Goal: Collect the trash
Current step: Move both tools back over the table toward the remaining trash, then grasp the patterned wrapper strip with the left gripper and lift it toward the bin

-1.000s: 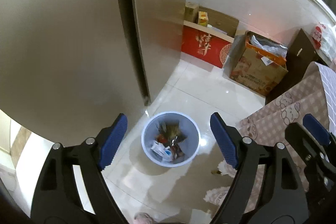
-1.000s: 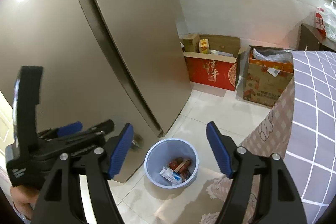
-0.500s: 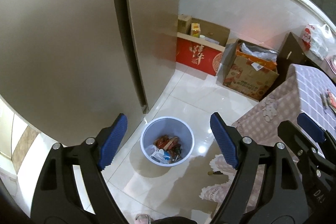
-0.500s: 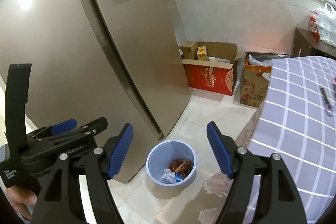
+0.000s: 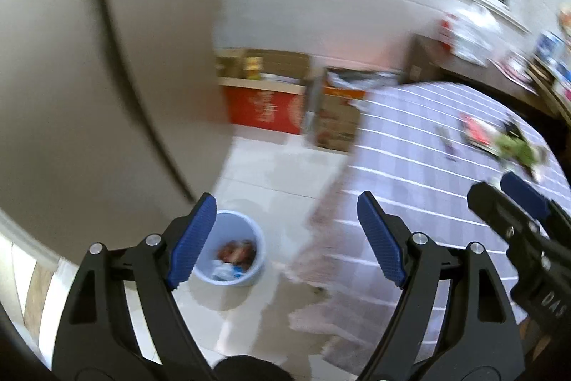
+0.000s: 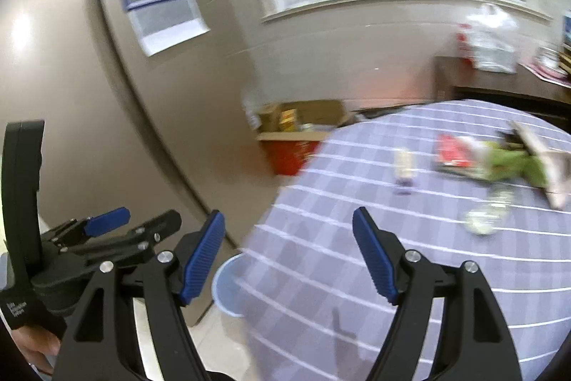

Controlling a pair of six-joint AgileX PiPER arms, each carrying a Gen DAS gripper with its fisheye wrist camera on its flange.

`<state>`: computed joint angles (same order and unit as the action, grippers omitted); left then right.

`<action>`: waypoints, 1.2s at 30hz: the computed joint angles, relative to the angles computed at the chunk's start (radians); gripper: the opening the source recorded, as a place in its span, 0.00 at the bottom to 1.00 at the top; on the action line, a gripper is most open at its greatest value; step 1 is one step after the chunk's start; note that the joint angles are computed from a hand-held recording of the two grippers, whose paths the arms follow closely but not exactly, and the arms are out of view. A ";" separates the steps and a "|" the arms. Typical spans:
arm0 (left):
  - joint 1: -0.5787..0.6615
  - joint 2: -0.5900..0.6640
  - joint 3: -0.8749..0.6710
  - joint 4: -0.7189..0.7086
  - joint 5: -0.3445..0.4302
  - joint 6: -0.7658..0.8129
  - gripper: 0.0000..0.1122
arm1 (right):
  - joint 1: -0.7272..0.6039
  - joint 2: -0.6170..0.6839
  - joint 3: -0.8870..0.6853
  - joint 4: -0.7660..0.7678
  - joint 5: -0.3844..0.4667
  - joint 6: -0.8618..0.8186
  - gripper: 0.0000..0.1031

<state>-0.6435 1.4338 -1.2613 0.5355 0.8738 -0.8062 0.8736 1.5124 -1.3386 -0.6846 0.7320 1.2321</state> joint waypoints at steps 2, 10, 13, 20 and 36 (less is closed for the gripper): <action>-0.062 0.060 -0.066 -0.025 0.010 0.004 0.71 | -0.036 -0.072 0.071 0.008 0.015 -0.008 0.73; -0.268 0.355 -0.386 -0.089 0.048 0.086 0.71 | -0.321 -0.373 0.349 0.145 0.019 -0.208 0.73; -0.280 0.458 -0.503 -0.194 0.027 0.199 0.71 | -0.481 -0.432 0.405 0.267 -0.012 -0.364 0.73; -0.297 0.701 -0.813 -0.225 0.137 0.277 0.63 | -0.797 -0.416 0.444 0.652 -0.095 -0.821 0.73; -0.219 0.670 -0.723 -0.384 -0.025 0.376 0.09 | -0.751 -0.277 0.335 0.741 -0.071 -0.905 0.73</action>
